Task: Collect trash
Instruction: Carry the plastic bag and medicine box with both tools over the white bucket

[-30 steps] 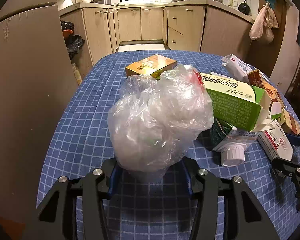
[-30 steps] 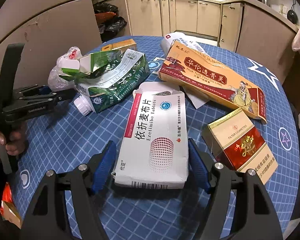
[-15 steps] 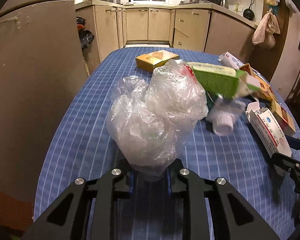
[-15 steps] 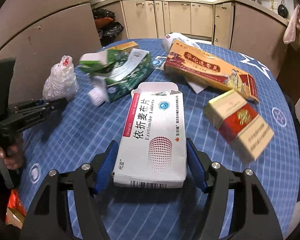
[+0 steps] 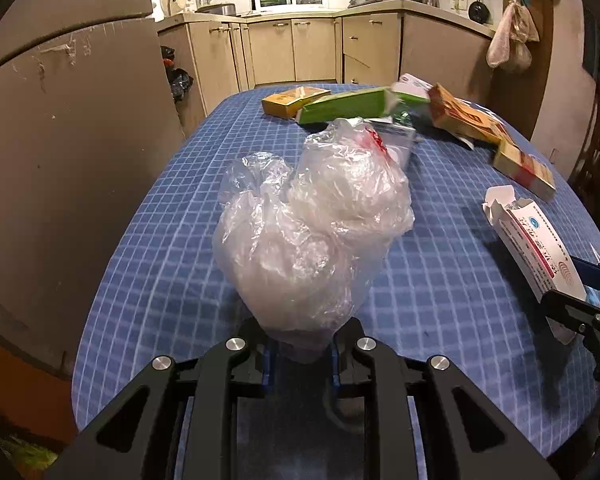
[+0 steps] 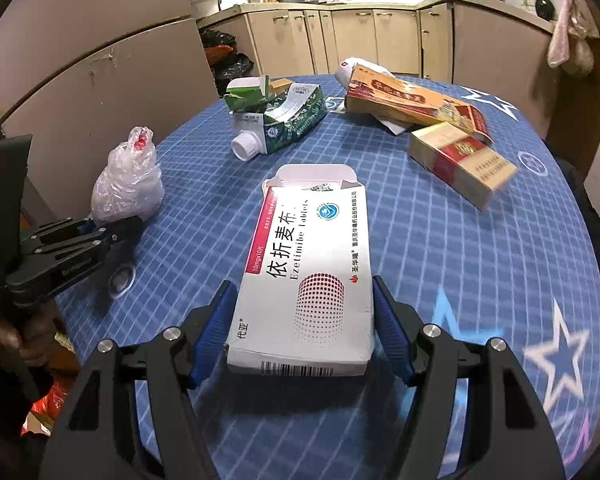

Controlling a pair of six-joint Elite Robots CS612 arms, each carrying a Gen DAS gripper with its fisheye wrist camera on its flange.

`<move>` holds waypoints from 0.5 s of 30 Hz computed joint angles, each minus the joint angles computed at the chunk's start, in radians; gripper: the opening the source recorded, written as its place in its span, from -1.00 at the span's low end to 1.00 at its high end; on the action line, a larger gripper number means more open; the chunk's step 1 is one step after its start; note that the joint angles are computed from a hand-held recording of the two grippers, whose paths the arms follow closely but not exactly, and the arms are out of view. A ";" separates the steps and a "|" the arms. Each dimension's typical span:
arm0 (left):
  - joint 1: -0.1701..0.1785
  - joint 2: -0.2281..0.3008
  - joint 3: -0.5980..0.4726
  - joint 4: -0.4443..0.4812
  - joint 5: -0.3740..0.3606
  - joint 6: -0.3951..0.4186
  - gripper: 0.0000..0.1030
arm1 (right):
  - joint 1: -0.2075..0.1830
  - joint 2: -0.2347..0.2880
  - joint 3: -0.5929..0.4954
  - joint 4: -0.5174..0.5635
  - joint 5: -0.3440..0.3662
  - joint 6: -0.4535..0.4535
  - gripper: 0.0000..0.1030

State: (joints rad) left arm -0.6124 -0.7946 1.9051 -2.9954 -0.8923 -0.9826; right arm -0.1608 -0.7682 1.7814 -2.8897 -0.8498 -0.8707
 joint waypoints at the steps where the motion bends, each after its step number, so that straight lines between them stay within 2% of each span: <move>1: -0.008 -0.002 0.001 0.007 0.007 -0.006 -0.58 | -0.004 -0.003 0.007 -0.007 0.000 0.001 0.24; 6: -0.041 -0.005 -0.004 0.035 0.044 -0.014 -0.58 | -0.025 -0.021 0.049 -0.049 0.014 -0.003 0.24; 15: -0.072 0.003 -0.043 0.043 0.081 0.032 -0.58 | -0.064 -0.043 0.094 -0.145 0.063 0.022 0.24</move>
State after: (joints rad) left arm -0.6839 -0.7920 1.8622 -2.9522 -0.8113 -0.9509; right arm -0.2245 -0.8116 1.8755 -3.0347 -0.7872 -0.8483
